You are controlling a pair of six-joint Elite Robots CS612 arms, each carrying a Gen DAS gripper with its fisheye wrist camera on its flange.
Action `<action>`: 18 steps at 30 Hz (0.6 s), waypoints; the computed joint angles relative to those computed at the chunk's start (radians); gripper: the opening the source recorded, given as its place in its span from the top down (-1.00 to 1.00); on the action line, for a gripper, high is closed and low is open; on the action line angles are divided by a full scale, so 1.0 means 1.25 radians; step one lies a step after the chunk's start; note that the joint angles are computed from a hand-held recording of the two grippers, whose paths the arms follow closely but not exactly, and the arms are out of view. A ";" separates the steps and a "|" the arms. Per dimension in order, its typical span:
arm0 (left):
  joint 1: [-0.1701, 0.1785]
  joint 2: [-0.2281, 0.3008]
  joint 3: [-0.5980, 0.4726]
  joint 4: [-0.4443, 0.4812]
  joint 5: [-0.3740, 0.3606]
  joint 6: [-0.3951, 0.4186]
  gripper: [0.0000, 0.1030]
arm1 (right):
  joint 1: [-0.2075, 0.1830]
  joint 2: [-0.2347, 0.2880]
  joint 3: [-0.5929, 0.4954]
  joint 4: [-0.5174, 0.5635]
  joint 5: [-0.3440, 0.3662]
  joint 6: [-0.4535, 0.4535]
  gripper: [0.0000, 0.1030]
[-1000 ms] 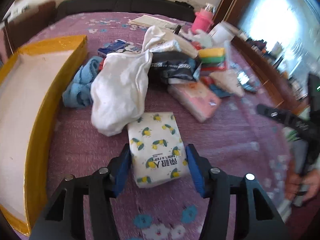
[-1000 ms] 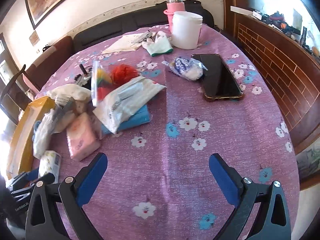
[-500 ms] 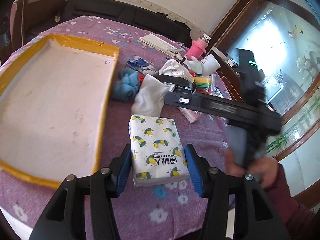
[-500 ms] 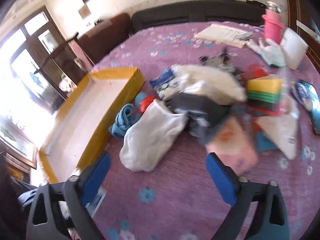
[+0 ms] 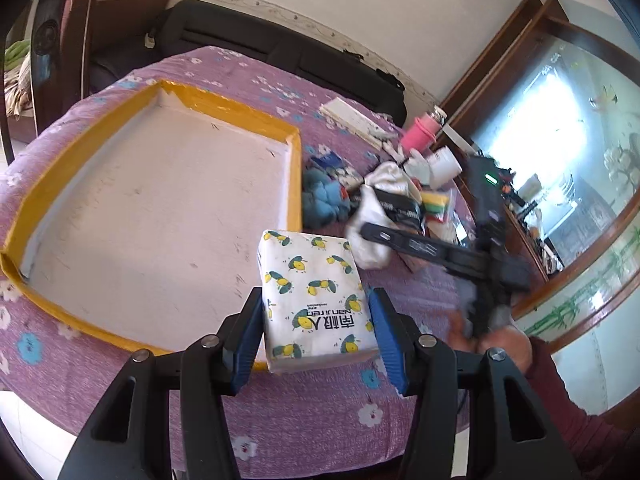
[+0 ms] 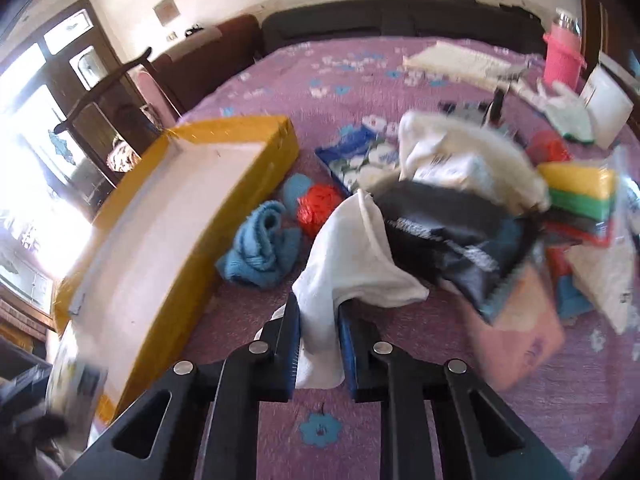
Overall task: Organize soft objects
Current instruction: 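Carry the tissue pack into the tray with left while right places a white cloth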
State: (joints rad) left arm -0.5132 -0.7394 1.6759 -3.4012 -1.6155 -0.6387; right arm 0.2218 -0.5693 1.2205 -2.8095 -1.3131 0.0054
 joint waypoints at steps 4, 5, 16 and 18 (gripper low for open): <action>0.019 0.001 -0.008 -0.011 -0.011 -0.018 0.00 | -0.006 -0.032 0.041 -0.042 0.026 -0.011 0.67; 0.028 0.003 -0.015 -0.009 -0.017 -0.026 0.00 | -0.008 -0.038 0.044 -0.054 0.039 -0.011 0.67; 0.112 0.076 -0.198 0.117 -0.061 -0.093 -0.01 | 0.029 0.044 -0.157 0.041 0.123 -0.018 0.66; 0.123 0.106 -0.251 0.161 -0.067 -0.105 0.00 | 0.042 0.069 -0.207 0.065 0.089 -0.027 0.66</action>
